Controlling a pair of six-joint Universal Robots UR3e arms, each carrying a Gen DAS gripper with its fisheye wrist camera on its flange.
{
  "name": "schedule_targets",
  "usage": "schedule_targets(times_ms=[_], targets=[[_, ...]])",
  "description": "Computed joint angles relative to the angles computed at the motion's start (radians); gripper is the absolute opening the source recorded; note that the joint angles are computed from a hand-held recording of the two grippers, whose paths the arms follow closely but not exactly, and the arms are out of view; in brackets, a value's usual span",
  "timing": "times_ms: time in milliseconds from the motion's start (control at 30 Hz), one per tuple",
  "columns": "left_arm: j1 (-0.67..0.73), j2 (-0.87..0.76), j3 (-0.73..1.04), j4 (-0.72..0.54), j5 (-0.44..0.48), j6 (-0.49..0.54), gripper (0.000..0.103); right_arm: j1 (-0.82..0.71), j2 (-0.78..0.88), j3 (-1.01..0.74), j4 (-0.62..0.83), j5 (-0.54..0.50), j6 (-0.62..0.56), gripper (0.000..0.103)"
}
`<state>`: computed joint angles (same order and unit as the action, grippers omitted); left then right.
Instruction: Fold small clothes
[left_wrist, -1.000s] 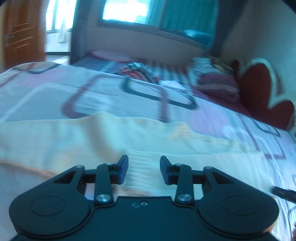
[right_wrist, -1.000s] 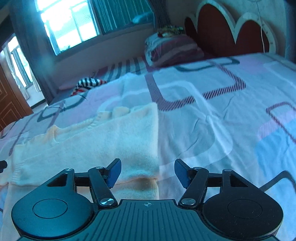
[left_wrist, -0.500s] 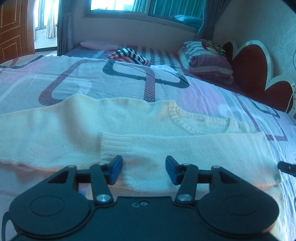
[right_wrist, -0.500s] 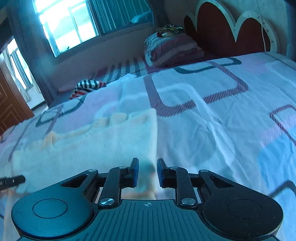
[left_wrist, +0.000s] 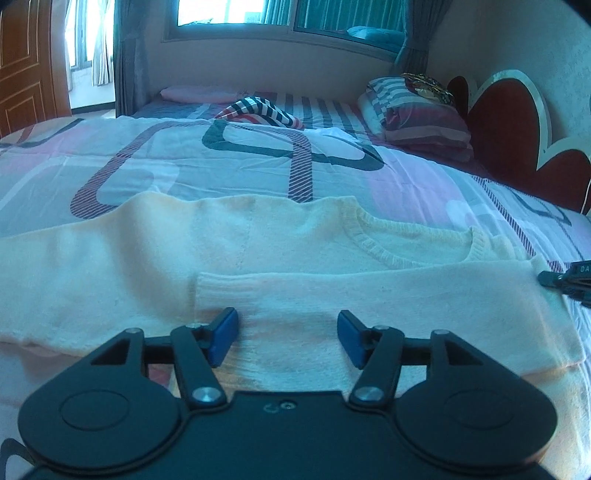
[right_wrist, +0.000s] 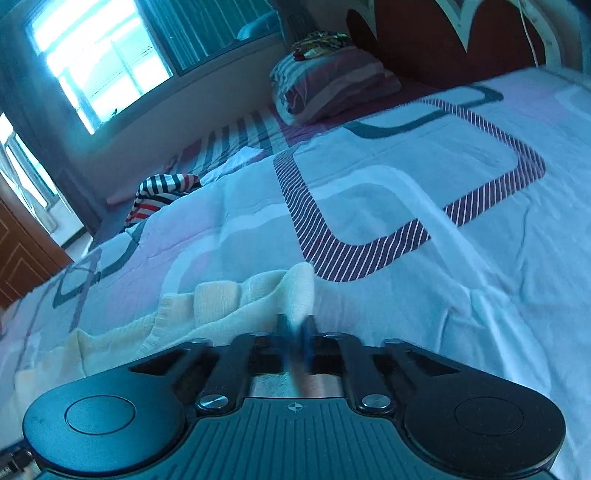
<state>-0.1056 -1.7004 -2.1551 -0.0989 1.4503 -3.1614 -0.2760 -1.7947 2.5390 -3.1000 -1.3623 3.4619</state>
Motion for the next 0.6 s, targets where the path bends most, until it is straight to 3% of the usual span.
schedule_targets(times_ms=[67, 167, 233, 267, 300, 333, 400, 600], targets=[[-0.003, -0.007, 0.001, 0.006, 0.003, 0.000, 0.059, 0.050, 0.032, 0.012, -0.051, -0.115, 0.001, 0.005], [-0.022, -0.029, -0.002, 0.041, 0.030, 0.024, 0.060, 0.047, 0.012, 0.012, -0.019, -0.102, -0.050, 0.006], [-0.029, -0.019, 0.005, 0.021, 0.040, 0.037, 0.062, 0.096, -0.006, -0.023, 0.028, -0.160, -0.070, 0.008], [-0.027, -0.006, 0.007, -0.001, 0.035, 0.035, 0.063, 0.115, -0.028, -0.019, 0.032, -0.192, -0.056, 0.022], [-0.021, 0.016, 0.008, -0.029, 0.028, 0.026, 0.064, 0.153, -0.033, -0.026, 0.028, -0.242, -0.031, 0.044], [-0.014, 0.039, 0.002, -0.048, 0.020, 0.014, 0.067, 0.172, -0.065, -0.010, 0.022, -0.255, -0.029, 0.051], [0.001, 0.090, -0.023, -0.061, 0.012, 0.007, 0.074, 0.235, -0.117, -0.005, 0.044, -0.264, -0.040, 0.052], [0.106, 0.305, -0.129, -0.178, -0.029, 0.047, 0.075, 0.540, -0.003, -0.116, 0.040, -0.318, 0.053, 0.052]])
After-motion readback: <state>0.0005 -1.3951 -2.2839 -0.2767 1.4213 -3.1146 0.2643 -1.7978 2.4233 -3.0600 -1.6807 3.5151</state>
